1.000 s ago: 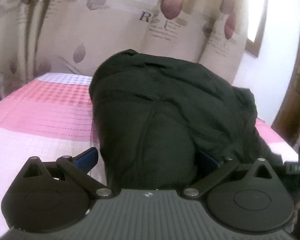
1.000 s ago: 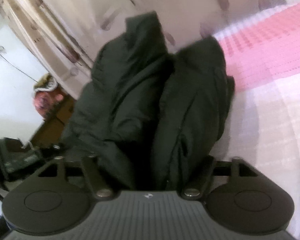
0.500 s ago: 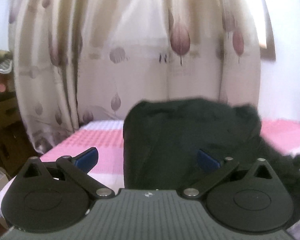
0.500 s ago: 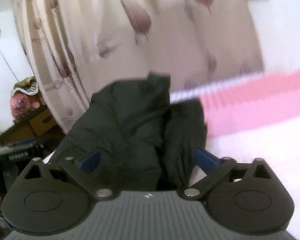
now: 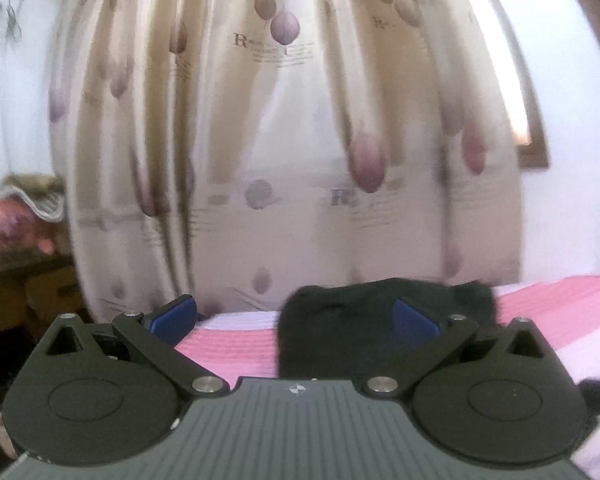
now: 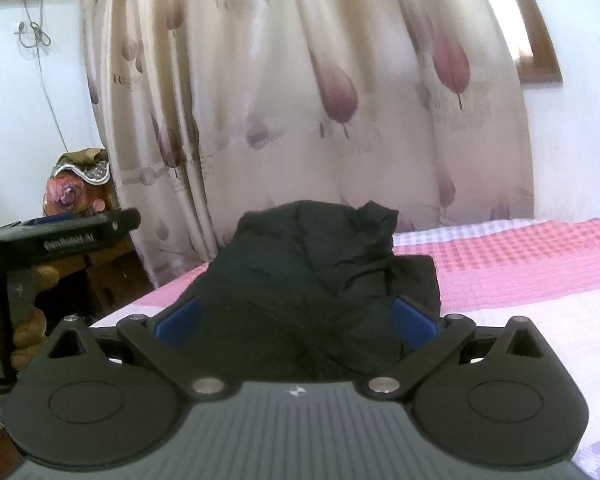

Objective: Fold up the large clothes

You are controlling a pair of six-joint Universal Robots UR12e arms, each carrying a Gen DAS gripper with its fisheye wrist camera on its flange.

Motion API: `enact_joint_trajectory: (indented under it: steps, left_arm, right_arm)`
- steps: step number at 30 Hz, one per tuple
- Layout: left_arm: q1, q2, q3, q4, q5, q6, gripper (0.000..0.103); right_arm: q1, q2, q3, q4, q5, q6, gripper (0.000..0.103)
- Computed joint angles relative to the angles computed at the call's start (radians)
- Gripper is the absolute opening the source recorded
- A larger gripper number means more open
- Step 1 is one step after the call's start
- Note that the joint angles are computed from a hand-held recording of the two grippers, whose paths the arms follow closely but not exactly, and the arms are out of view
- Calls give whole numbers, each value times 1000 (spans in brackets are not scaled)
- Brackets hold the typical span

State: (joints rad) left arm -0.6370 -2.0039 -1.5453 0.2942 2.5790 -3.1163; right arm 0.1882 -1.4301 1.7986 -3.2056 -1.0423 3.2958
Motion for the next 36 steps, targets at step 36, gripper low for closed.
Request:
enact_joint_trajectory:
  steps: [36]
  left_arm:
    - [24,46,-61,-156,-152,-224,103]
  right_arm:
    - [3,-26,20,70,23,-24,103]
